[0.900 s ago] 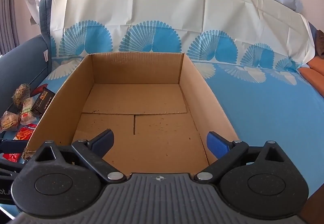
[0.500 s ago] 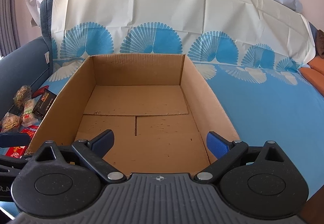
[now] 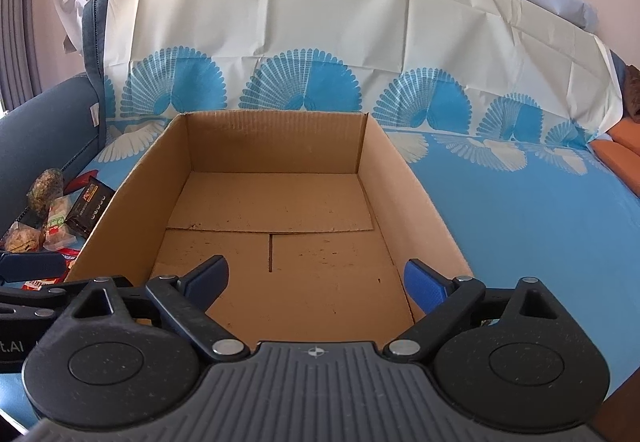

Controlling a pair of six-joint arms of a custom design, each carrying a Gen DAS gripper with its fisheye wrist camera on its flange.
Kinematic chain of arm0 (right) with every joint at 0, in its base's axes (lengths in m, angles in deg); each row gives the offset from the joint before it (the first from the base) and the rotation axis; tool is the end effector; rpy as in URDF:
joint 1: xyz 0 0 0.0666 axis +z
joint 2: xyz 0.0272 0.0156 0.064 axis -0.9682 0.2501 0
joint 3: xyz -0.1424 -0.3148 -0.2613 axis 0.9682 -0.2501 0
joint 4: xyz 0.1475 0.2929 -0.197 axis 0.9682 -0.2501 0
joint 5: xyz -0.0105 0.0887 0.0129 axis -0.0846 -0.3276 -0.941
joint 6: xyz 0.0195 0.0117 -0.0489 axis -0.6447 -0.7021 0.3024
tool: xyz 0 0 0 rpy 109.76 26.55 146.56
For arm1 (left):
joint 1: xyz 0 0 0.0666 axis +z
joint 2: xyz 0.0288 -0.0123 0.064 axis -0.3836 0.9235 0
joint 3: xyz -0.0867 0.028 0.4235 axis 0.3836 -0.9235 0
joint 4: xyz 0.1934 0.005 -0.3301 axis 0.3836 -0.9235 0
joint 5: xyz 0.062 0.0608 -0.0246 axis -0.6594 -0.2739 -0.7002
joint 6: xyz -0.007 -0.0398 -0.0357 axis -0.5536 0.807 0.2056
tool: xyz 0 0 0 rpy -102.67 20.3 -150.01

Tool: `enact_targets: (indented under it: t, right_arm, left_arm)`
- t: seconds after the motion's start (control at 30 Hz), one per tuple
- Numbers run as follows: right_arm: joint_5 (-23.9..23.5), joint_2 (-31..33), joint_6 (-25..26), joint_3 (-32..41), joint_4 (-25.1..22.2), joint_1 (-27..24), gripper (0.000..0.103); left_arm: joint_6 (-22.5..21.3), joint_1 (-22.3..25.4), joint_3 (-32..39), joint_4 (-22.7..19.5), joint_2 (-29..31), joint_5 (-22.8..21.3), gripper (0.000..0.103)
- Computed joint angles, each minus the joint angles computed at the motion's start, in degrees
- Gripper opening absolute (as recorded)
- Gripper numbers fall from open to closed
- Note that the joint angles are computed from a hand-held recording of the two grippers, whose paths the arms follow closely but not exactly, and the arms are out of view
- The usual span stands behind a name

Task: Organize snacks
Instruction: 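Move both tools from the box toward the snack pile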

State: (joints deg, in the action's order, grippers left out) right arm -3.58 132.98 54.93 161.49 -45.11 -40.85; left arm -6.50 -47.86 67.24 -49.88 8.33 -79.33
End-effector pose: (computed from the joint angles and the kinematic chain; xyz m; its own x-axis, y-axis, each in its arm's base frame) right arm 0.4394 0.2863 0.4742 -0.5421 -0.0616 -0.8380 -0.1165 0.9932 0.0024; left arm 0.4338 -0.2015 0.4785 -0.6206 -0.0541 -0.7823 0.1603 0.9678 -0.1941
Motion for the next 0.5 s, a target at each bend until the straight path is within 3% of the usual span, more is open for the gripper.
enact_targets:
  t: [0.13,0.23,0.3,0.37,0.5]
  right_arm:
    - [0.9,0.2,-0.3,0.7,-1.7,0.1,0.086]
    - [1.7,0.5,-0.2,1.3,-2.5,0.1,0.079]
    - [2.1,0.8,-0.8,1.7,-2.6,0.2,0.075]
    - [2.9,0.9,-1.5,1.5,-1.5,0.4,0.075]
    - [3.8,1.1,-2.6,1.2,2.1,1.1,0.075]
  left_arm:
    - [-0.1,0.0,-0.3,0.8,-0.3,-0.1,0.070]
    - [-0.4,0.2,-0.6,1.3,-0.7,0.7,0.056]
    - [-0.9,0.3,-0.9,1.6,-1.0,1.8,0.037]
    - [-2.3,0.3,-1.0,1.5,-1.4,2.2,0.027]
    - [-5.3,1.0,-1.6,1.5,-3.0,3.6,0.024]
